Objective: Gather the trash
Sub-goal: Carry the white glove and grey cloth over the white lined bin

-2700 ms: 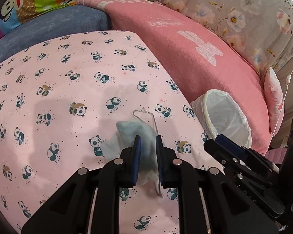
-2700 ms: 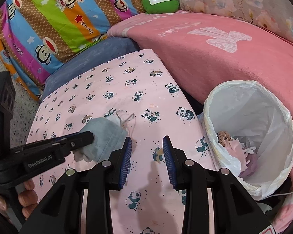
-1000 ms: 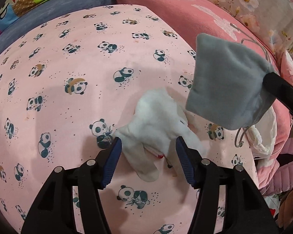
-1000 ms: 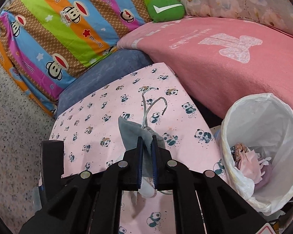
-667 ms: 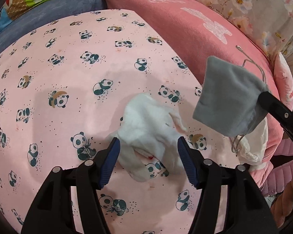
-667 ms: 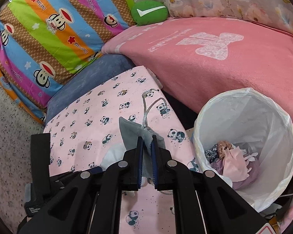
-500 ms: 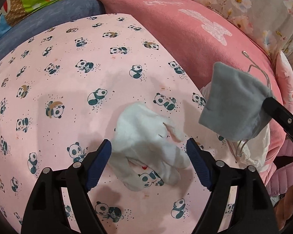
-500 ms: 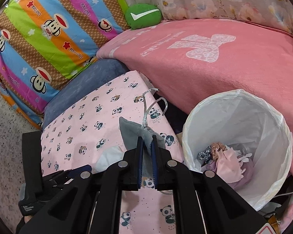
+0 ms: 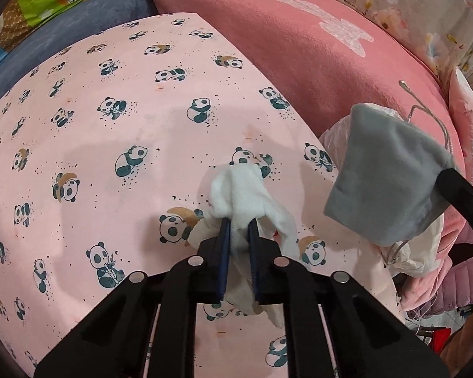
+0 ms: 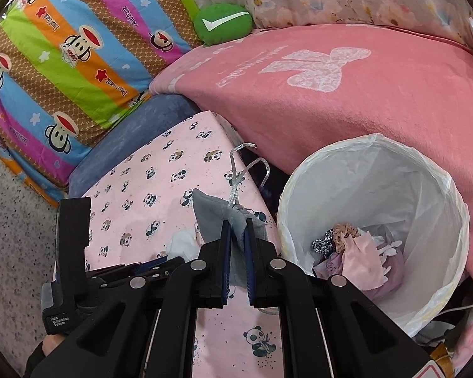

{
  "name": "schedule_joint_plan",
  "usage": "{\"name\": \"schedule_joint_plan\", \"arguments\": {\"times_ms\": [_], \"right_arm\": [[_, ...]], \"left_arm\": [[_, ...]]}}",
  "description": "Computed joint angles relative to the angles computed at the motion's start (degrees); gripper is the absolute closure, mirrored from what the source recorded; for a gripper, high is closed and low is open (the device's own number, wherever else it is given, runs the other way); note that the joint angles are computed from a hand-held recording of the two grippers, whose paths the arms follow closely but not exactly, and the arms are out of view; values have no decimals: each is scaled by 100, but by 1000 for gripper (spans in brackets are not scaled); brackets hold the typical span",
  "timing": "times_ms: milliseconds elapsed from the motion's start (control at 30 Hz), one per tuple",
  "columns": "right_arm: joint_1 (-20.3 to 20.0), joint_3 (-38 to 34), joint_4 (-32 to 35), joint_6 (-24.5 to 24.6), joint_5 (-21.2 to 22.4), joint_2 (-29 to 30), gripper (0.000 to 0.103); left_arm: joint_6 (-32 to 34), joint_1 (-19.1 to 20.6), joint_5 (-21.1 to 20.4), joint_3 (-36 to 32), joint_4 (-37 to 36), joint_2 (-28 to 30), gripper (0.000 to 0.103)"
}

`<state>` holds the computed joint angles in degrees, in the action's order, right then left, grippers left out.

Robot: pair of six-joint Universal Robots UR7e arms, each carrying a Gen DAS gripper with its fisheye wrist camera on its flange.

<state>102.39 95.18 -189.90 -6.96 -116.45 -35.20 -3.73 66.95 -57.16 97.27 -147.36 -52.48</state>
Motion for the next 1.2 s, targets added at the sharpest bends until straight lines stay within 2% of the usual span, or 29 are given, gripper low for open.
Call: {"name": "schedule_joint_plan", "arguments": {"times_ms": [333, 600, 867, 1200], "right_arm": [[12, 237, -394, -27, -66, -194, 93], [-24, 564, -887, -101, -249, -540, 93], [-170, 911, -1322, -143, -429, -951, 93], [-384, 1211, -1541, -137, -556, -1359, 93]], "left_arm": [[263, -515, -25, 43, -301, -24, 93], [583, -871, -168, -202, -408, 204, 93], [810, -1088, -308, -419, -389, 494, 93], [929, -1192, -486, -682, -240, 815, 91]]}}
